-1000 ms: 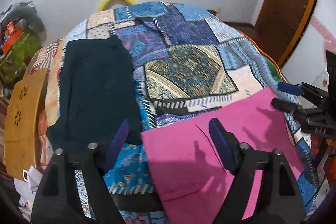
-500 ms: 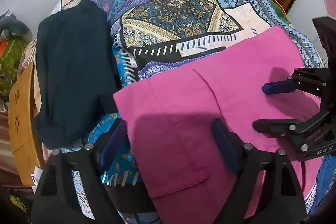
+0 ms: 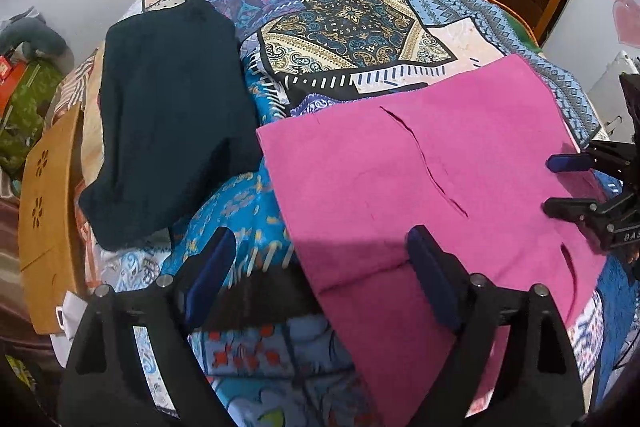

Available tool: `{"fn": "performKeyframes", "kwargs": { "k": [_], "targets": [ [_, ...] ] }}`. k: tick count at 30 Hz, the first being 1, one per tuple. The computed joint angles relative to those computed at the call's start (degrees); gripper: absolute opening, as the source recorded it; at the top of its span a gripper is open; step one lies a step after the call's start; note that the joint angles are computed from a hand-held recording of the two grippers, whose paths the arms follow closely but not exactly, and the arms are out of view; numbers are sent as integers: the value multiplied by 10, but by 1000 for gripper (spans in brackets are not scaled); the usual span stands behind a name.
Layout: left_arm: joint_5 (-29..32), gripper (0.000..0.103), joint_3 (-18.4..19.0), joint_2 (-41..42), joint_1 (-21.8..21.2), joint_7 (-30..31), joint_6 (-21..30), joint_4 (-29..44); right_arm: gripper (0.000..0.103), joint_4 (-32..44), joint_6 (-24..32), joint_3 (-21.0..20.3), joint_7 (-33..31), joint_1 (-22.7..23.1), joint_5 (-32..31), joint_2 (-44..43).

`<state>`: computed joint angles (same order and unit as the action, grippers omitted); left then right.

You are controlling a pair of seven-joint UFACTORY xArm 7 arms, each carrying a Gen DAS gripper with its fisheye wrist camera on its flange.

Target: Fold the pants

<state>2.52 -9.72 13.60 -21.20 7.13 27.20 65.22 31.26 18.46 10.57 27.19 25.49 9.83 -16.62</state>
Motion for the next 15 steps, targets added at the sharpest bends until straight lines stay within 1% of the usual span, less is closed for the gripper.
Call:
{"fn": "performKeyframes", "kwargs": {
  "k": [2,4,8,9,12,15],
  "targets": [
    [1,88,1,-13,0,-4,-7,-16,69,-15,5,14,28,-12,-16,-21],
    [18,88,7,-33,-4,-23,-24,-40,69,-30,15,29,59,-24,-40,-42],
    [52,91,13,-66,-5,-59,-49,-83,69,-66,30,40,108,-27,-59,-96],
    [49,91,11,-72,-2,-59,-52,-93,69,-73,38,42,117,-27,-63,-109],
    [14,91,5,-86,10,-45,-56,-110,70,-83,66,69,156,-38,-98,-138],
    [-4,91,3,-95,15,-49,-52,-116,70,-86,84,77,179,-39,-121,-150]
  ]
}}
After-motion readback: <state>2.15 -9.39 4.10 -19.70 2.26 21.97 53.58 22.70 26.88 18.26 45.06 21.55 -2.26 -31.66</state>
